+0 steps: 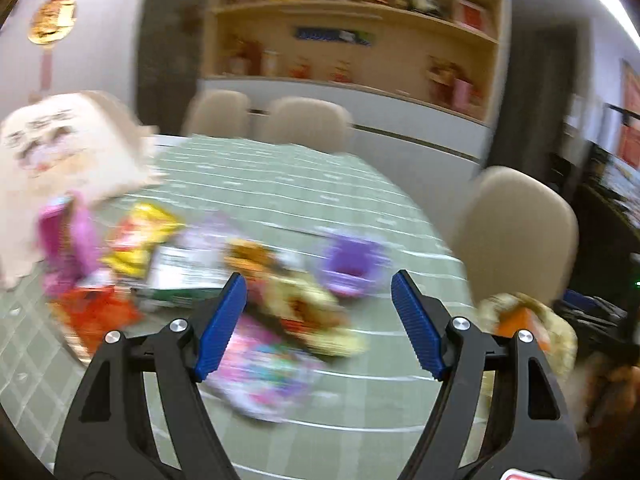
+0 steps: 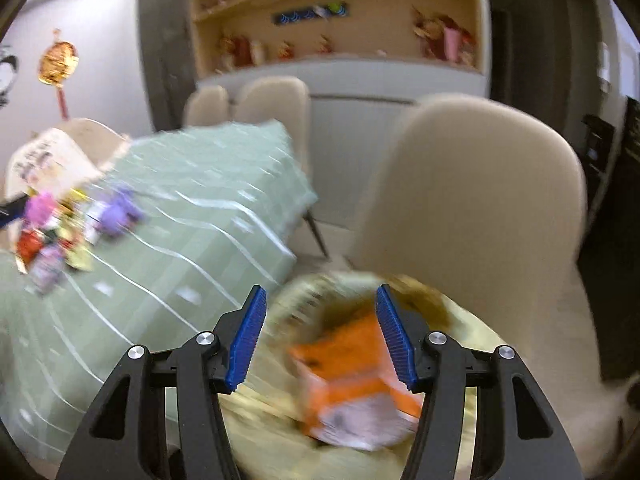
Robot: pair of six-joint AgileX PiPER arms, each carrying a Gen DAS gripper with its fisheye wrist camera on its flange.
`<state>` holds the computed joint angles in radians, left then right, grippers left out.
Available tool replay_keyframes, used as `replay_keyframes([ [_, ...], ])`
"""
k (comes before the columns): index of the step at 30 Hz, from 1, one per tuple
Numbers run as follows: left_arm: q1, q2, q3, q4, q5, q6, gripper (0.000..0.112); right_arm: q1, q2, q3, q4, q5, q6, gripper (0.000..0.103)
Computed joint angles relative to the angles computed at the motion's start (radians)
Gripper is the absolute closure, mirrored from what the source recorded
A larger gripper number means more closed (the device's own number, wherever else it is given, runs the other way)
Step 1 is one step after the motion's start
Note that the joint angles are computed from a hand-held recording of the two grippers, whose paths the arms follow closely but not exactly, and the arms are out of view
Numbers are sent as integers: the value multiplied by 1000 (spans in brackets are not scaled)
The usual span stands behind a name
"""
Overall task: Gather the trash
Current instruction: 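Grasp the pink wrapper with the left tool while the right tool grasps the gold snack stick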
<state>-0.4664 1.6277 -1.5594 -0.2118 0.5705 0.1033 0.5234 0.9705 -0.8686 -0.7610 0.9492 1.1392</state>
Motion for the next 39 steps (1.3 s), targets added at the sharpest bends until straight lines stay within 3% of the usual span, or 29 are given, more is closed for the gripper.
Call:
replay_keyframes([
  [2,66,22,-11,-59,12,7,41,6,74,-56,17,-70,-24,49],
  [3,102,48,-40,-113,55,34,41,14,109,-85,32,-99,-45,49],
  [5,140,91,-88,-166,116,66,41,-9,228,-166,114,-204,-154,49],
  [8,176,107,-81,-213,140,106,41,-43,360,-284,245,-284,-327,49],
  [12,185,85,-18,-178,66,72,41,-92,546,-500,486,-342,-629,49],
  [14,219,123,-53,-222,106,56,41,-91,638,-619,581,-302,-719,49],
  [16,249,181,-115,-260,194,51,41,-75,725,-730,628,-244,-738,50],
  [18,250,222,-162,-257,259,36,41,-68,794,-824,667,-180,-747,58],
  [19,247,231,-170,-265,275,50,41,-67,837,-890,704,-130,-766,68],
  [20,237,235,-174,-260,286,61,41,-65,861,-929,727,-96,-782,70],
  [23,249,214,-153,-351,320,134,41,-38,935,-1064,706,26,-781,70],
  [25,245,187,-119,-343,278,141,41,-32,968,-1107,702,68,-768,70],
  [28,262,205,-142,-333,316,94,41,-42,937,-1007,732,-16,-800,73],
  [29,268,206,-145,-327,322,76,41,-40,917,-959,719,-57,-802,86],
  [30,270,198,-141,-328,320,76,41,-35,897,-910,688,-103,-784,86],
  [31,275,180,-126,-347,321,91,41,-29,851,-821,640,-187,-740,87],
  [34,242,131,-87,-307,271,100,41,0,731,-629,465,-334,-541,88],
  [37,190,110,-67,-223,244,77,41,19,627,-499,336,-377,-385,88],
  [39,152,118,-80,-104,243,-21,41,-5,594,-462,407,-379,-412,88],
])
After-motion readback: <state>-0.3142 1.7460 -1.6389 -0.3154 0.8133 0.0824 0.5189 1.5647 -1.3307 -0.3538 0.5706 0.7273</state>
